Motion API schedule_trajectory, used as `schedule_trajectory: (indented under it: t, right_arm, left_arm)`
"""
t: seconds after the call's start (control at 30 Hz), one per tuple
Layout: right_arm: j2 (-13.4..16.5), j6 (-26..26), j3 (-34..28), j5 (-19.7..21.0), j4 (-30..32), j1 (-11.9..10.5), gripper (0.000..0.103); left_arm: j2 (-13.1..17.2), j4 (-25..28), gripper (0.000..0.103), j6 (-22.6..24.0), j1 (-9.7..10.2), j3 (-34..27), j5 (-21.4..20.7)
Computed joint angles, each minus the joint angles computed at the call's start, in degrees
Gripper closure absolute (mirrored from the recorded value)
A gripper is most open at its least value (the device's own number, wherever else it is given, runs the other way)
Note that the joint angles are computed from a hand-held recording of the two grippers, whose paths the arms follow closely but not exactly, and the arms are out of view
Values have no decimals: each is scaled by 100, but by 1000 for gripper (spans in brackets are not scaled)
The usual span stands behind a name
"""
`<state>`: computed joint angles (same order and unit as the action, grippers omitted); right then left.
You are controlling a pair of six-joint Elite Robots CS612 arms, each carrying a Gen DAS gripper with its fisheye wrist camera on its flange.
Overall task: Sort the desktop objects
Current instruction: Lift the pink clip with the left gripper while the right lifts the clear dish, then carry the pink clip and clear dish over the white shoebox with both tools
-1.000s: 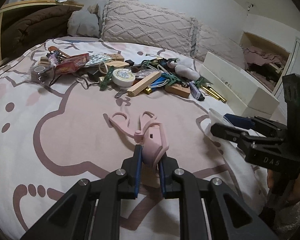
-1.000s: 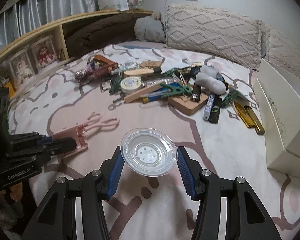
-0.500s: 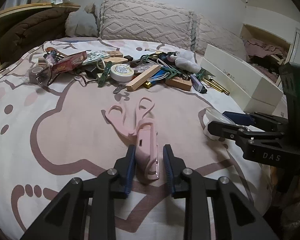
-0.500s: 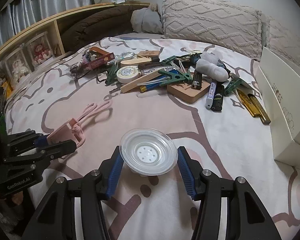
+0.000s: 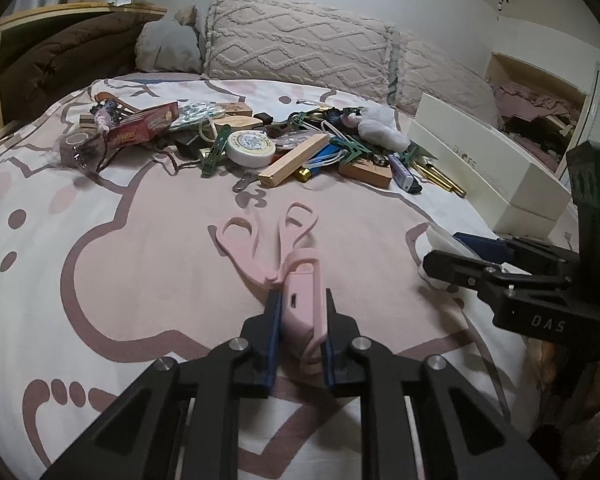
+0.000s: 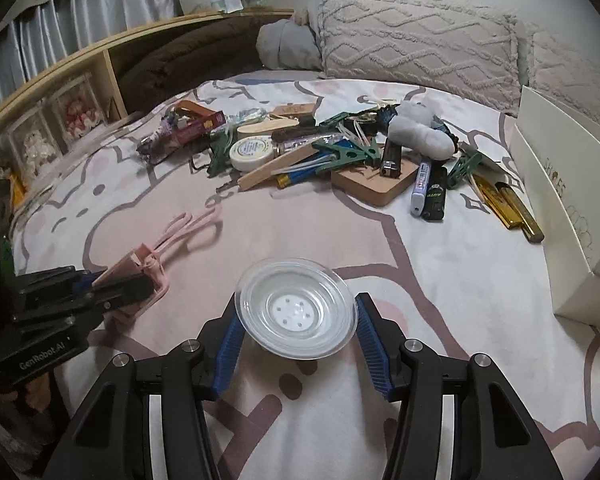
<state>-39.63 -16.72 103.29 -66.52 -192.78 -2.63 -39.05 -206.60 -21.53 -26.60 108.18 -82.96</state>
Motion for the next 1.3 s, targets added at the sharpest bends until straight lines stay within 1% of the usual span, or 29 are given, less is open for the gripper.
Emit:
schedule_trajectory:
  t: [0.2, 0.43, 0.73, 0.9, 1.3]
  right_arm:
    - [5, -63, 19, -104, -138, 33, 49]
    - [-3, -1, 33, -55, -238, 8, 49]
    - [-41, 188, 72, 81, -445, -55, 49]
    - [-80, 398, 125, 152, -751, -123, 49]
    - [-167, 634, 258, -5, -1473, -227, 49]
  left_arm:
    - [1, -156, 87, -47, -7, 33, 28]
    - [-12, -252, 87, -98, -10, 49, 39]
    - [-71, -315, 87, 2, -70, 35, 125]
    - [-108, -357, 87, 104, -119, -3, 206]
    - [-187, -475, 87, 320, -231, -113, 359]
